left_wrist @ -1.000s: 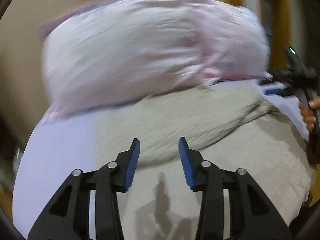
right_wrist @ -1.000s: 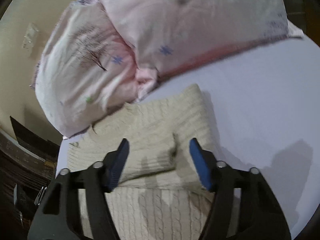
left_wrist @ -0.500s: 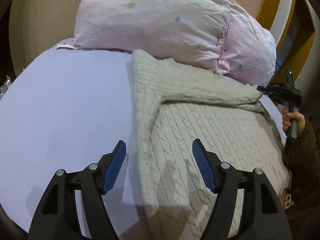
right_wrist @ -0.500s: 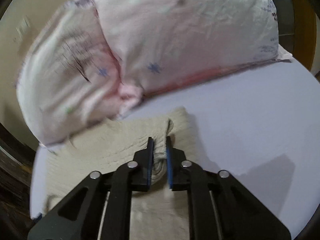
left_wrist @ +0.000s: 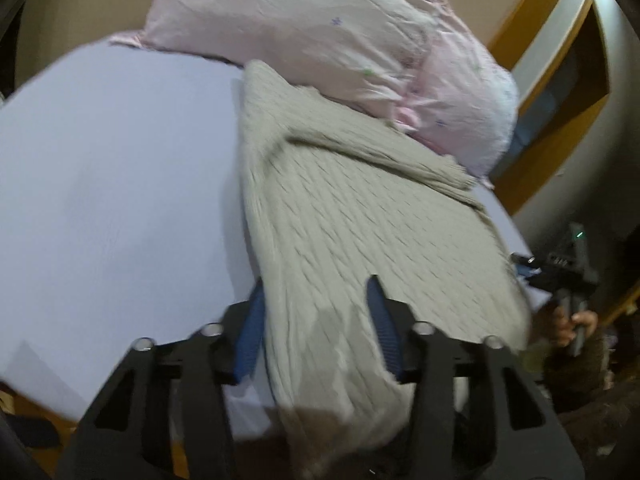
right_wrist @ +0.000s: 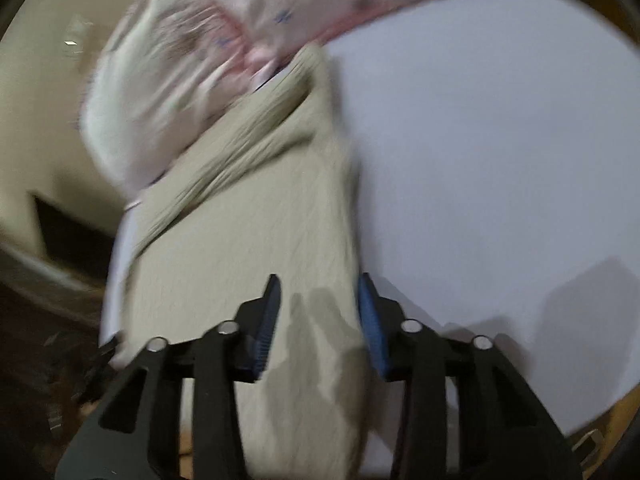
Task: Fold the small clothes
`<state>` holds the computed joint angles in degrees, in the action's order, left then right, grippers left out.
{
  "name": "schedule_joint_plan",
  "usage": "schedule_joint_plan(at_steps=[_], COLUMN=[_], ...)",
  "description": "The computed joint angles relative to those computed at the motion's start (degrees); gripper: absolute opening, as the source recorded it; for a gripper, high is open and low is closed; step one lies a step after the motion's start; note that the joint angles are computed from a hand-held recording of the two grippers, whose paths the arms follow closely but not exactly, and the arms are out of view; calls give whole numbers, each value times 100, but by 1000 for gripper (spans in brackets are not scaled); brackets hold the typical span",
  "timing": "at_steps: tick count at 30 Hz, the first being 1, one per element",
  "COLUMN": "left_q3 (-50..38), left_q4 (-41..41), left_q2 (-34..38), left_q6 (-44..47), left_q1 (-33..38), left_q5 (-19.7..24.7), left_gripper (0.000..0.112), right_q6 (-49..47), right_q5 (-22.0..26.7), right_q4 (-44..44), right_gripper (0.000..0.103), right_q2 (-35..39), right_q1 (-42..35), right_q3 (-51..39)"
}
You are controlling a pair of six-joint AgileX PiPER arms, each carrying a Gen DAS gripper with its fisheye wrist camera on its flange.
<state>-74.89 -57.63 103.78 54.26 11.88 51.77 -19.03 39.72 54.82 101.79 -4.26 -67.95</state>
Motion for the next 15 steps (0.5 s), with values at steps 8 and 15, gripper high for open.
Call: schedule_joint_plan(at_steps=[8,15], left_q3=[1281,1417], left_q4=[-1037,-579], left_q2=[-457,-524], left_q6=[955,599], left_q1=[662,382], left_q5=[897,855], left_gripper=[38,9], right_q6=[-2704,-2517], right_q5=[895,1240], right_q4=[2326,1964], right_gripper=[37,8], right_q2=[-877,-775], right_q1=[-384,-261], right_q3=[1986,1611])
